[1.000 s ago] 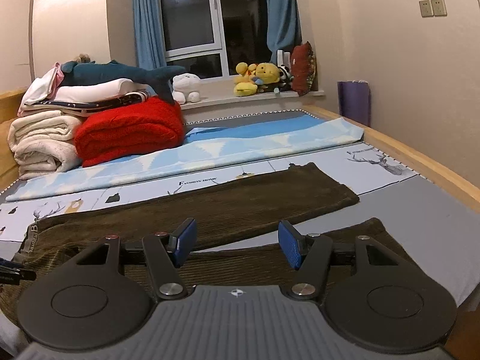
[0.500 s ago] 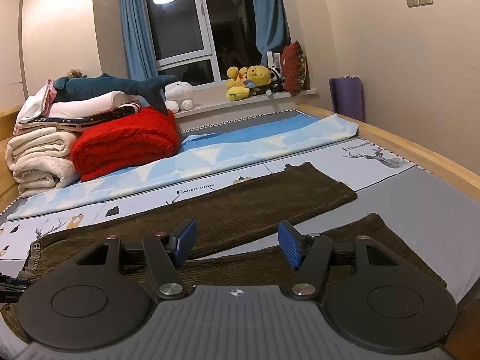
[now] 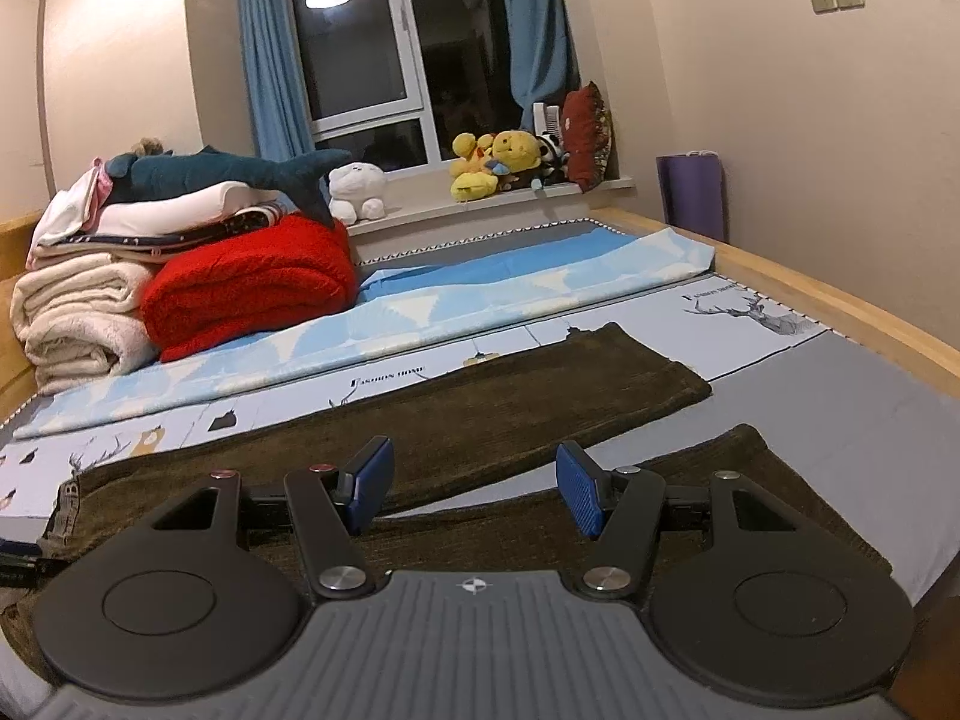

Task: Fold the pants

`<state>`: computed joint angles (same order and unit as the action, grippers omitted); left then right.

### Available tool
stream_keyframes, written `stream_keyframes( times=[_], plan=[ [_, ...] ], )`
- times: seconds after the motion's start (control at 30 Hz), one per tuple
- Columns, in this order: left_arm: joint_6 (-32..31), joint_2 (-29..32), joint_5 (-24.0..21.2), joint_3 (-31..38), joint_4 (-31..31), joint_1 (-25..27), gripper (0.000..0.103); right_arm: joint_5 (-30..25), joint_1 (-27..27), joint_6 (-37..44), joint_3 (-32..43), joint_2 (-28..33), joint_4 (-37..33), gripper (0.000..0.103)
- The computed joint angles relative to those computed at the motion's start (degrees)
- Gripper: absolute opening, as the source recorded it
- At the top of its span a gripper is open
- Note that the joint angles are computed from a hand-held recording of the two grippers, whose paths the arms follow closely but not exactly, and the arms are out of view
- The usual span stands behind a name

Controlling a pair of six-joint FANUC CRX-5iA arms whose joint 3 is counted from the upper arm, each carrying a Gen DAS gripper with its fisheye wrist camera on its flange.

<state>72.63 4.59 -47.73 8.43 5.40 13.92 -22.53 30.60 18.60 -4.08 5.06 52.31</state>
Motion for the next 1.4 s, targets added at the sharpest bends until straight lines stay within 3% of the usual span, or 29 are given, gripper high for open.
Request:
stream_keyframes(
  times=[0.17, 0.43, 0.57, 0.73, 0.8, 0.9, 1.0, 1.4],
  plan=[
    [-1.6, 0.0, 0.8, -0.4, 0.5, 0.3, 0.032, -0.1, 0.1, -0.4, 0.6, 0.6, -0.5, 0.062],
    [-3.2, 0.2, 1.0, -0.7, 2.3, 0.1, 0.032, 0.4, 0.3, 1.7, 0.8, 0.8, -2.1, 0.062],
    [-3.0, 1.5, 0.1, 0.7, 0.1, -0.7, 0.032, -1.6, 0.5, 6.8, 3.0, 1.8, -4.8, 0.061],
    [-2.7, 2.1, -1.0, 1.1, 1.7, -0.5, 0.032, -5.4, 0.6, 12.9, 7.8, 2.9, -8.0, 0.061],
    [-4.0, 2.0, -0.9, 0.7, 1.7, -0.9, 0.032, -6.4, 0.2, 11.8, 7.8, 2.5, -7.1, 0.062],
    [-5.1, 1.9, -0.3, 0.3, 1.6, -1.4, 0.032, -7.7, -0.1, 8.9, 7.9, 1.4, -13.2, 0.062],
    [-4.2, 2.0, -0.6, 0.6, 1.9, -1.3, 0.032, -4.3, -0.9, -1.0, 3.3, -0.5, -5.7, 0.062],
    [-2.3, 3.0, -2.3, 1.9, 1.2, -1.2, 0.032, -4.9, 0.1, 3.7, 4.7, 0.1, -8.6, 0.062]
  ],
)
